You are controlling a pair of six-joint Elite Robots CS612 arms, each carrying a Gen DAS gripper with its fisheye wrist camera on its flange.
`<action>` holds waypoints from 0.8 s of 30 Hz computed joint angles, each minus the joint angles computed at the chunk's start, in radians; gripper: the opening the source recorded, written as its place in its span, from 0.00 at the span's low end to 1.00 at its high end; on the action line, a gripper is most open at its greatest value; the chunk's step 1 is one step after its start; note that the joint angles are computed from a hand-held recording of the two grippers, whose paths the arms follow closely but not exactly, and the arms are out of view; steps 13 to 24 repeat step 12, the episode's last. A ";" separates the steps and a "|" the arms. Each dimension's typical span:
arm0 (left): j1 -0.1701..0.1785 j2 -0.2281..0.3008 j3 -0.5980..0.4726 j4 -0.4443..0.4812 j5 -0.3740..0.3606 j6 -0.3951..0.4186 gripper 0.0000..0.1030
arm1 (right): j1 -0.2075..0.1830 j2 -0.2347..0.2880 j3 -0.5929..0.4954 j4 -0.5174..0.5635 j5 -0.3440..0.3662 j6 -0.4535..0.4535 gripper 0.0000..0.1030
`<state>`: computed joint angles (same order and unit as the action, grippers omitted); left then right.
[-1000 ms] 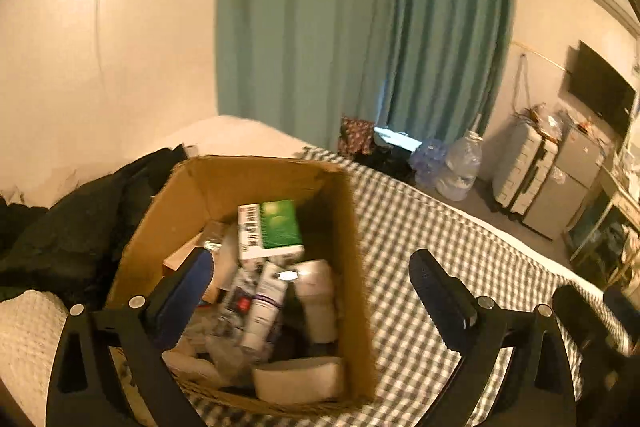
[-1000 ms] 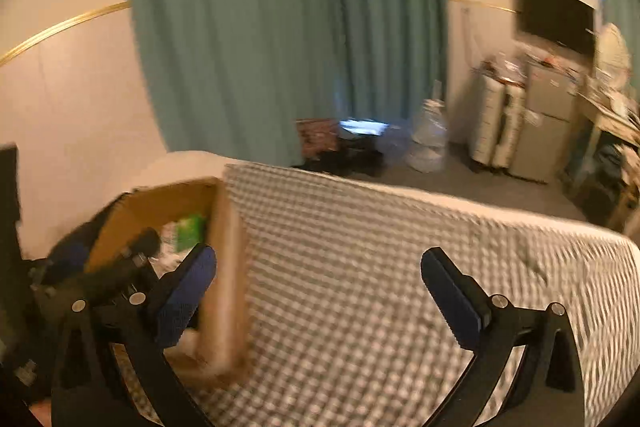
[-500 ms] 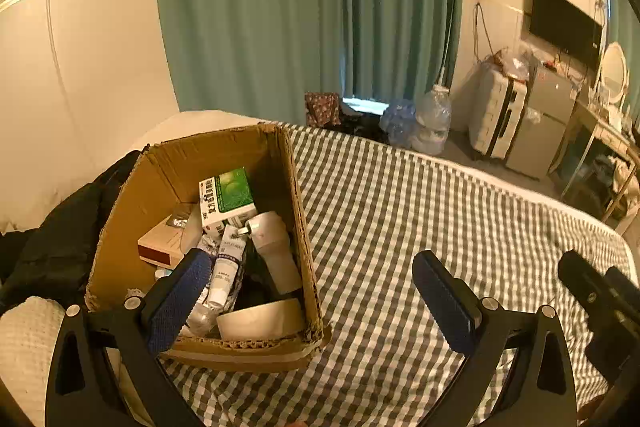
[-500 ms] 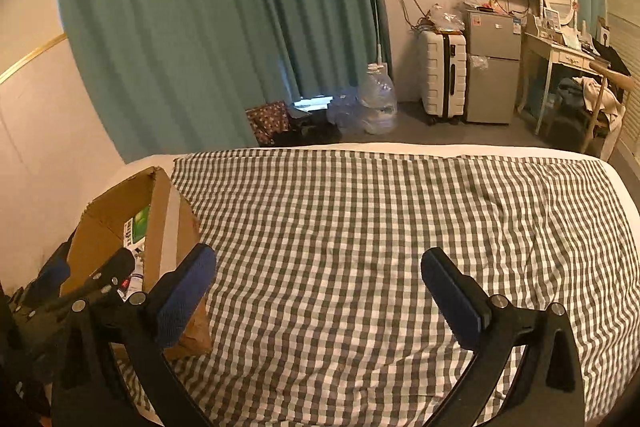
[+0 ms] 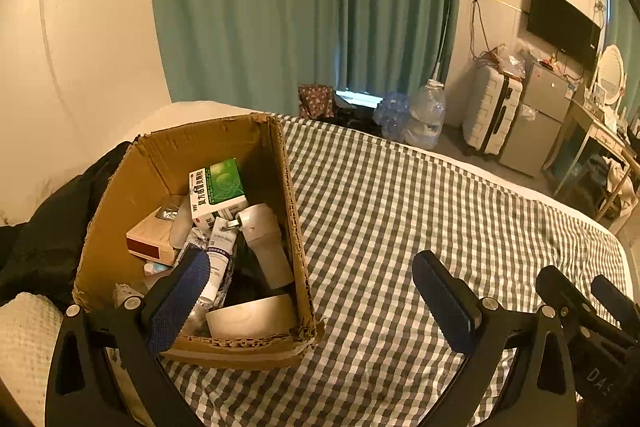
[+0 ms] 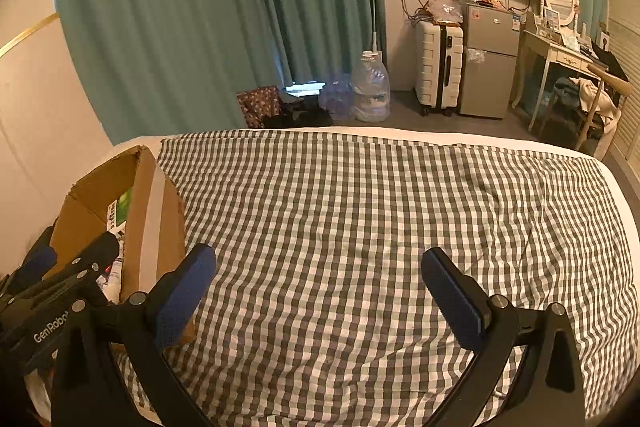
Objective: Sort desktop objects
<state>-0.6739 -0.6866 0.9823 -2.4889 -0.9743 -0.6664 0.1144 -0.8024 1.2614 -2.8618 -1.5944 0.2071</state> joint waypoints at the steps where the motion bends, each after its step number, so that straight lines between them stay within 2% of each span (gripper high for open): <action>1: 0.000 0.000 0.000 0.000 -0.001 0.002 1.00 | 0.000 0.001 -0.001 0.002 -0.001 0.000 1.00; 9: 0.004 -0.002 0.002 0.006 -0.044 -0.014 1.00 | 0.005 0.001 -0.002 0.017 -0.001 -0.008 1.00; 24: 0.002 -0.002 0.001 0.011 -0.026 -0.025 1.00 | 0.006 0.001 -0.002 0.015 -0.002 -0.009 1.00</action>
